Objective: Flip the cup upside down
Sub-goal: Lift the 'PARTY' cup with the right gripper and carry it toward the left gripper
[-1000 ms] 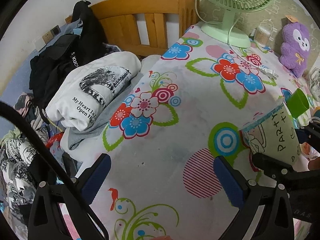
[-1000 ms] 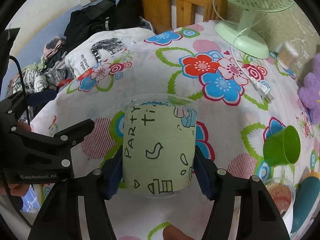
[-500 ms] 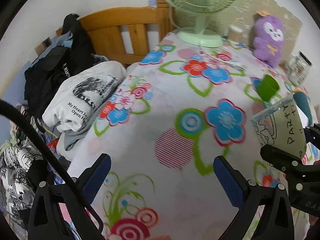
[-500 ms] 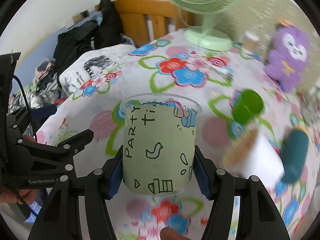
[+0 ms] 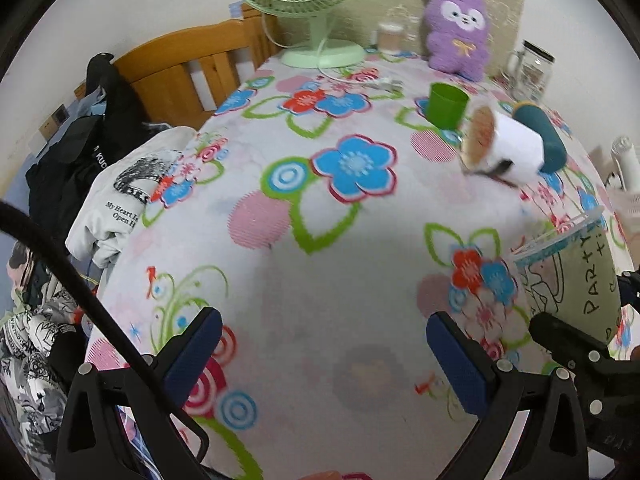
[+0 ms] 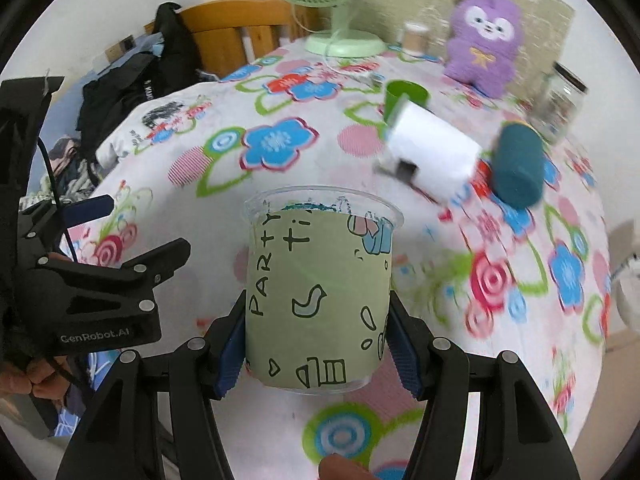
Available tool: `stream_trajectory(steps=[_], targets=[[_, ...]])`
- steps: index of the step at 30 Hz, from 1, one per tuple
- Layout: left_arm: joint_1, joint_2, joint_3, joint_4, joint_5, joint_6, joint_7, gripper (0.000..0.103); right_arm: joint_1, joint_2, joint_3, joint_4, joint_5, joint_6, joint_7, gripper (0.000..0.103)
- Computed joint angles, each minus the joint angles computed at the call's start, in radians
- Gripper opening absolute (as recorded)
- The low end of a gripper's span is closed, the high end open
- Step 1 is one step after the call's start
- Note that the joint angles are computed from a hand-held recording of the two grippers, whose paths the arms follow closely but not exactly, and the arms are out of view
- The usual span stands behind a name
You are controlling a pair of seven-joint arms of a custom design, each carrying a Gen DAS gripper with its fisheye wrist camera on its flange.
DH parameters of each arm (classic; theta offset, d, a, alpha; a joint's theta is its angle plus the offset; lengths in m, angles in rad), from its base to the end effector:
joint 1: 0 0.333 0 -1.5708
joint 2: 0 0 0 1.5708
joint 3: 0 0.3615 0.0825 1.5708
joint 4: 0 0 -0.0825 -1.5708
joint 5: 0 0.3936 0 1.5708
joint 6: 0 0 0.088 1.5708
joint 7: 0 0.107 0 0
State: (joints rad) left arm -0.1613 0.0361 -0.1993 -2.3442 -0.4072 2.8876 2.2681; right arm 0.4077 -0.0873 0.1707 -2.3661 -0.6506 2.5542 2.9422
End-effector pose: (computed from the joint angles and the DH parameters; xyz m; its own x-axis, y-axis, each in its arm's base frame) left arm 0.5250 -0.1726 0.4094 -0.6203 -0.7820 -0.0609 -0.6548 0.5590 -0.5087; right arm 0.4264 0.2897 0.4250 -0.2777 -0.9599 -0.0382 -0.8328 0.2604 -0.4886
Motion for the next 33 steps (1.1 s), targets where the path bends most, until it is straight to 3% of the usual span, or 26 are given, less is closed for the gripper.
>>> stream_trajectory(steps=[6,15,18,23,33], targets=[[-0.004,-0.03,0.0,-0.047,-0.053,0.004,0.067,0.103,0.029,-0.036,0.03,-0.041,0.02,-0.055,0.097,0.065],[-0.007,-0.045,0.008,-0.069,-0.084,0.011,0.097,0.103,0.055,-0.007,0.03,-0.045,0.087,-0.064,0.087,0.066],[-0.005,-0.048,0.012,-0.07,-0.068,0.006,0.085,0.103,0.057,0.0,0.026,-0.049,0.091,-0.042,0.086,0.07],[-0.005,-0.052,0.014,-0.072,-0.06,0.005,0.077,0.103,0.055,-0.004,0.027,-0.051,0.054,-0.031,0.113,0.092],[-0.013,-0.074,0.012,-0.087,-0.052,0.006,0.072,0.103,0.043,-0.047,0.033,-0.084,0.004,0.0,0.174,0.093]])
